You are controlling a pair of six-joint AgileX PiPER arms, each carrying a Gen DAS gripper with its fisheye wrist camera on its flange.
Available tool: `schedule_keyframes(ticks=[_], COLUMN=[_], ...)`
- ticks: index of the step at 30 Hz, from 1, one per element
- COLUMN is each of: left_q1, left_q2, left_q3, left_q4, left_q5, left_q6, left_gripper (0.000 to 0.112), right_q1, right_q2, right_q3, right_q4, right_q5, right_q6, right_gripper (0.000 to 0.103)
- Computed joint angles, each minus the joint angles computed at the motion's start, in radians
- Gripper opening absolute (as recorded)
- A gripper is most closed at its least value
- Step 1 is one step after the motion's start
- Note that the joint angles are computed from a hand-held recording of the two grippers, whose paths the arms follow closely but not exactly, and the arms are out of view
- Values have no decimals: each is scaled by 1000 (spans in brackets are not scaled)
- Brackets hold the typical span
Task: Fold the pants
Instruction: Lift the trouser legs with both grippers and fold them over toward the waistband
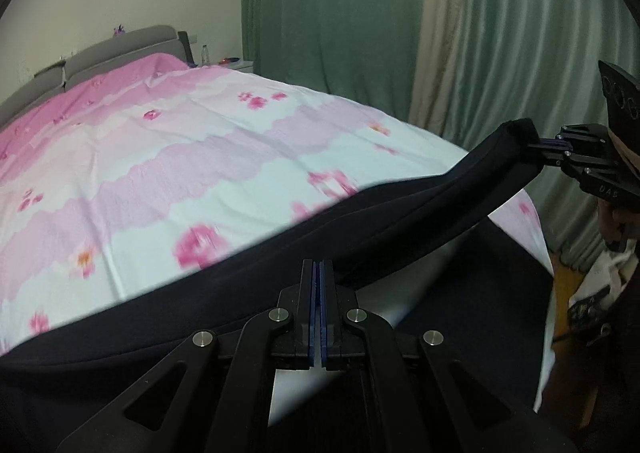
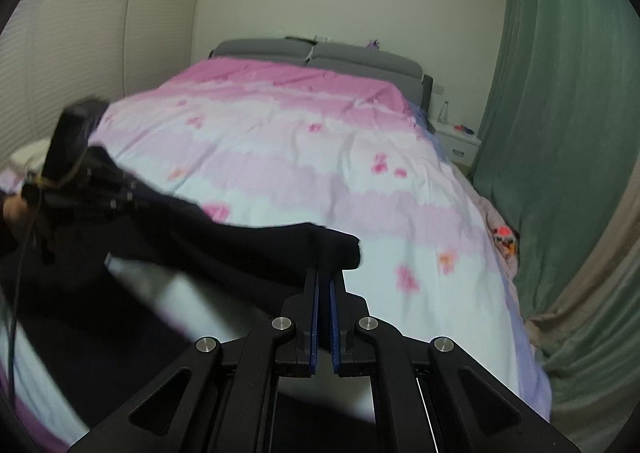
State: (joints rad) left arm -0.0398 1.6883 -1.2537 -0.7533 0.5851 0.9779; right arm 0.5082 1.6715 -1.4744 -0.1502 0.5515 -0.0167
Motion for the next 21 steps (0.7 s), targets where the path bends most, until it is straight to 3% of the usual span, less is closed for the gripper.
schedule_keyframes(ticks=[4,8,13,16,19,21], left_q1=[-60,-130,-208,-202,-175,-158], left_q2=[-169,-254,-234,-250,-311,-353], left_q3=[277,459,592,633,654,667], left_q4=[-63,-56,-92,-197,-262,-251], left_q5=[-135,-247,-398,-415,-381,-356], left_q6=[82,58,97,193,258,260], left_gripper=[3,3,4,4,8,21], right_q1=[68,141,250,275,327,380], right_q2=[-169,-288,-272,-232,-230,-250], right_q3=[273,504,716,764,767,760], right_q4=[-126,-245,-525,-629,-724,-788], right_q5=[-37,-73,-119,-140,-90,-9], right_q6=[134,296,620,764,923,1034], right_gripper=[4,4,4,5,15,42])
